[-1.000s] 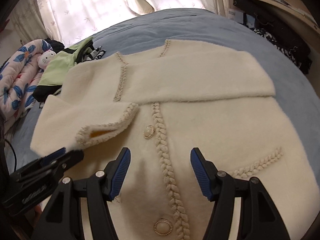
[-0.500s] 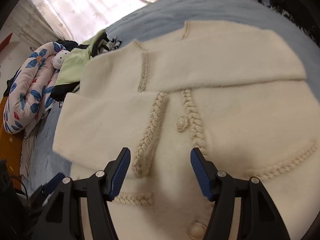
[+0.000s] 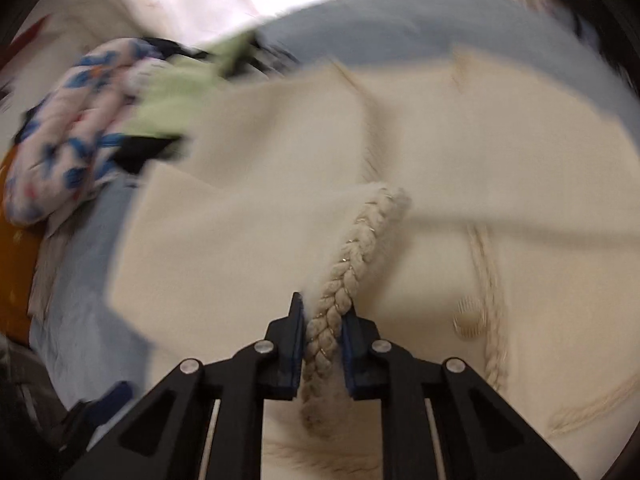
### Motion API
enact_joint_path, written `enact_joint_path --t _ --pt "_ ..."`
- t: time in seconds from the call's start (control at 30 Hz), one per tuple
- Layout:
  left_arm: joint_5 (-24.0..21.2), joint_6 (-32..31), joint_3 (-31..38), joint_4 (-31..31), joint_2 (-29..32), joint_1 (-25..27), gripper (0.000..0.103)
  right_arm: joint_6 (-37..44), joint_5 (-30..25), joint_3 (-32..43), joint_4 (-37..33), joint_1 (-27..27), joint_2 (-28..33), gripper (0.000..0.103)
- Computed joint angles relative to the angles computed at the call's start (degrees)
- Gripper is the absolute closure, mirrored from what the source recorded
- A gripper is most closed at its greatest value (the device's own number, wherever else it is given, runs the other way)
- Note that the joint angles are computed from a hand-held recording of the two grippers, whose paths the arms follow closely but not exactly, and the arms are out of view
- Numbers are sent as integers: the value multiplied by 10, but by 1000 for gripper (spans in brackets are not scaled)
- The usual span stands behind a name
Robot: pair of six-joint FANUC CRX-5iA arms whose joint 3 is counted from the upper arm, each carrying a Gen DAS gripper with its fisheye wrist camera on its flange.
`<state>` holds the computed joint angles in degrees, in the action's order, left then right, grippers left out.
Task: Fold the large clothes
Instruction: 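Grasp the braided front edge with the right tool while the left tool grasps the side edge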
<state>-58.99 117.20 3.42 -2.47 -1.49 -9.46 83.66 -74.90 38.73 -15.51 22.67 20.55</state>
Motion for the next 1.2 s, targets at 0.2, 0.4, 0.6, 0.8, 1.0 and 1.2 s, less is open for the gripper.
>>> enact_joint_path --t 0.2,0.4,0.6,0.8,1.0,1.2 --pt "-1 9 -1 -2 -3 0 39 42 83 53 80 5 -3 88" --pt "-1 2 7 -9 3 -2 39 3 101 77 184 -25 48 88" --pt "-11 -24 43 4 40 19 39 3 -7 156 190 -66 158 81" --pt "-28 -57 113 23 101 66 39 -12 -46 201 4 -148 167 50" --pt "-63 -86 218 45 201 109 39 4 -88 278 -3 -154 210 44" --pt "-119 -89 328 53 299 123 39 5 -162 422 1 -147 299 44"
